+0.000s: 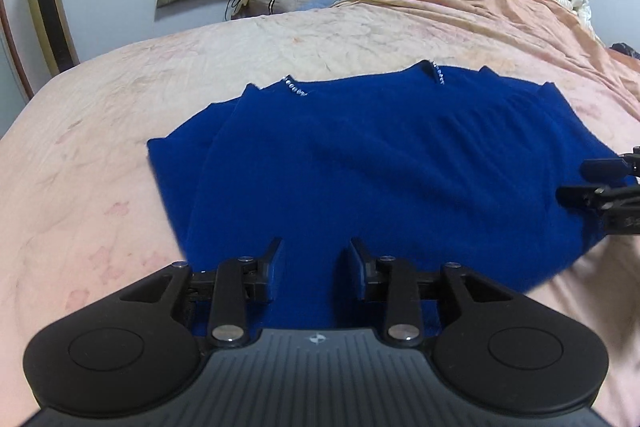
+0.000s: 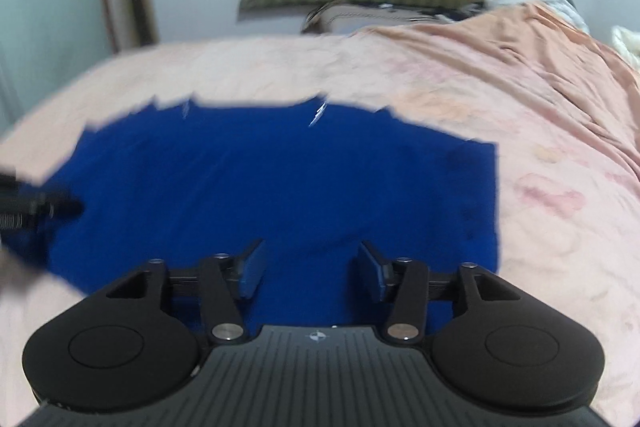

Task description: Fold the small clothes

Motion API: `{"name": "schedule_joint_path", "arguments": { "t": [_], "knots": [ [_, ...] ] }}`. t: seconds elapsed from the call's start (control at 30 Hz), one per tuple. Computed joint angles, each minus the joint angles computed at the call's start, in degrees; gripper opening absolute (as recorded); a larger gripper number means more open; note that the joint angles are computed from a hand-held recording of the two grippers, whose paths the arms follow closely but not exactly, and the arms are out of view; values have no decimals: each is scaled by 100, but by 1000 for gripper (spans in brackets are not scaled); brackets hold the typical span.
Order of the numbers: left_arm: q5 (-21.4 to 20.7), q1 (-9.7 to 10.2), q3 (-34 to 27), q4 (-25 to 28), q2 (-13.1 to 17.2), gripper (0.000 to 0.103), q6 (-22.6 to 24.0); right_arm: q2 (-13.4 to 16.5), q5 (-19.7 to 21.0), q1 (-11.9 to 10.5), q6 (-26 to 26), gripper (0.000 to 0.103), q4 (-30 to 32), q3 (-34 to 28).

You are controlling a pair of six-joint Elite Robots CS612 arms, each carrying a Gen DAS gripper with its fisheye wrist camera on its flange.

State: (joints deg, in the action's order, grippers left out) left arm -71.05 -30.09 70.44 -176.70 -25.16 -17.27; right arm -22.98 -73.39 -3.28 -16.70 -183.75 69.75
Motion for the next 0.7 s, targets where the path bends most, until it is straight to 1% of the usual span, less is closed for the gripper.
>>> {"name": "schedule_joint_path", "arguments": {
  "t": [0.03,0.07,0.1,0.13,0.2,0.23,0.3,0.33,0.37,0.4,0.43,0.47,0.53,0.57,0.63,0.7],
  "knots": [
    [18,-3,49,-19,-25,33,6,34,-295,56,-170,63,-45,5],
    [36,-9,113,-51,-59,33,2,65,-576,104,-195,63,-55,-26],
    [43,-13,147,-79,-81,34,1,70,-752,131,-84,63,-109,-15],
    [48,-19,197,-123,-105,34,-7,36,-743,126,130,65,-220,55],
    [60,-32,228,-116,-134,34,-66,-24,-504,116,331,65,-425,191],
    [58,-39,230,-119,-141,34,-97,-48,-374,121,287,66,-490,252],
    [24,-60,255,-188,-153,34,-99,-73,-272,160,13,70,-456,321],
    [49,-78,265,-188,-160,36,-110,-67,-289,174,-106,71,-400,320],
    [95,-99,271,-168,-166,38,-127,-61,-409,196,-183,71,-334,318],
    [124,-115,278,-172,-170,44,-122,-59,-515,203,-169,71,-301,318],
    [151,-131,284,-180,-173,49,-110,-80,-525,187,-60,71,-329,360],
    [192,-147,282,-163,-176,51,-115,-123,-483,161,111,71,-390,431],
    [261,-177,273,-144,-181,51,-124,-206,-367,109,405,72,-575,585],
    [272,-189,269,-148,-184,51,-149,-235,-385,102,459,73,-632,644],
    [263,-204,265,-168,-190,52,-220,-281,-530,106,435,75,-762,756],
    [267,-216,257,-145,-196,52,-297,-305,-509,81,429,76,-814,831]
  ]
}}
